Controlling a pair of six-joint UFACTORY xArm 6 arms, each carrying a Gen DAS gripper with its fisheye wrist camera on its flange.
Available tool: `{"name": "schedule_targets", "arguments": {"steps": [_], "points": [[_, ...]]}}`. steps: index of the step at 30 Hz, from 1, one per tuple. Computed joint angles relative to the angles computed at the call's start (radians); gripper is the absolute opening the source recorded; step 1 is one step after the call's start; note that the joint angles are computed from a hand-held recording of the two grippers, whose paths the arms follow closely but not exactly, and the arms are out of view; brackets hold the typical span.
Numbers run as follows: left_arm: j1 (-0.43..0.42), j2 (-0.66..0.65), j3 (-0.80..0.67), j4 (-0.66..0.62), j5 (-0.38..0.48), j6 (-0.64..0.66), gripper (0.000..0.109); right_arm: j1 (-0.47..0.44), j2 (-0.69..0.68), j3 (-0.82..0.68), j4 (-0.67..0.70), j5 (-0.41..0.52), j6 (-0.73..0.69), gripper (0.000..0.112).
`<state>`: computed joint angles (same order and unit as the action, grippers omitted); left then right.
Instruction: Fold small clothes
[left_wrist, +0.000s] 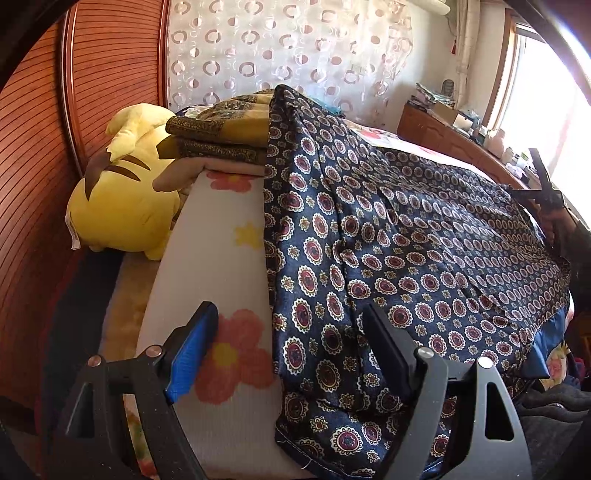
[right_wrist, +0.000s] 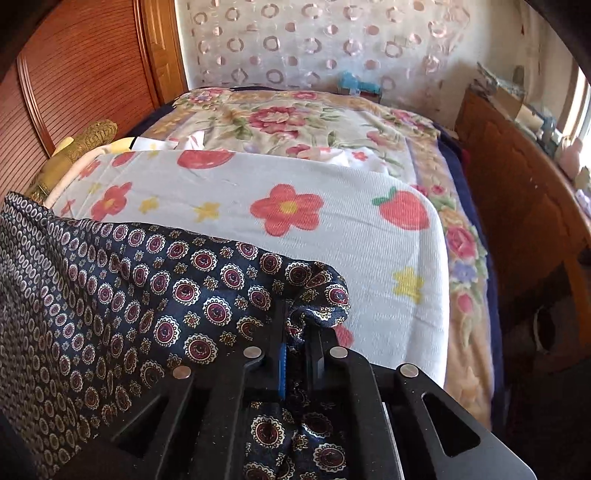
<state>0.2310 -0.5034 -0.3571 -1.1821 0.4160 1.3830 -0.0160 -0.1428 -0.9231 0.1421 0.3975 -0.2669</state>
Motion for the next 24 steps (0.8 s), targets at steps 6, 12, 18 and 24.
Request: {"name": "schedule_targets", "arguments": {"steps": [6,12,18,24], "points": [[0.04,-0.001,-0.012,-0.006,0.069,-0.014,0.076,-0.056,-0.079,0.096,-0.218,-0.152,0.302,0.004],[0.055,-0.012,-0.005,0.015,0.092,-0.019,0.057,-0.059,-0.101,0.108,-0.155,-0.12,0.245,0.005],[0.062,-0.046,0.017,0.061,0.095,-0.055,0.052,-0.053,-0.129,0.106,-0.323,-0.094,0.379,0.014],[0.059,-0.057,0.025,0.071,0.094,-0.072,0.052,-0.031,-0.21,0.182,-0.499,-0.11,0.497,0.033]]}}
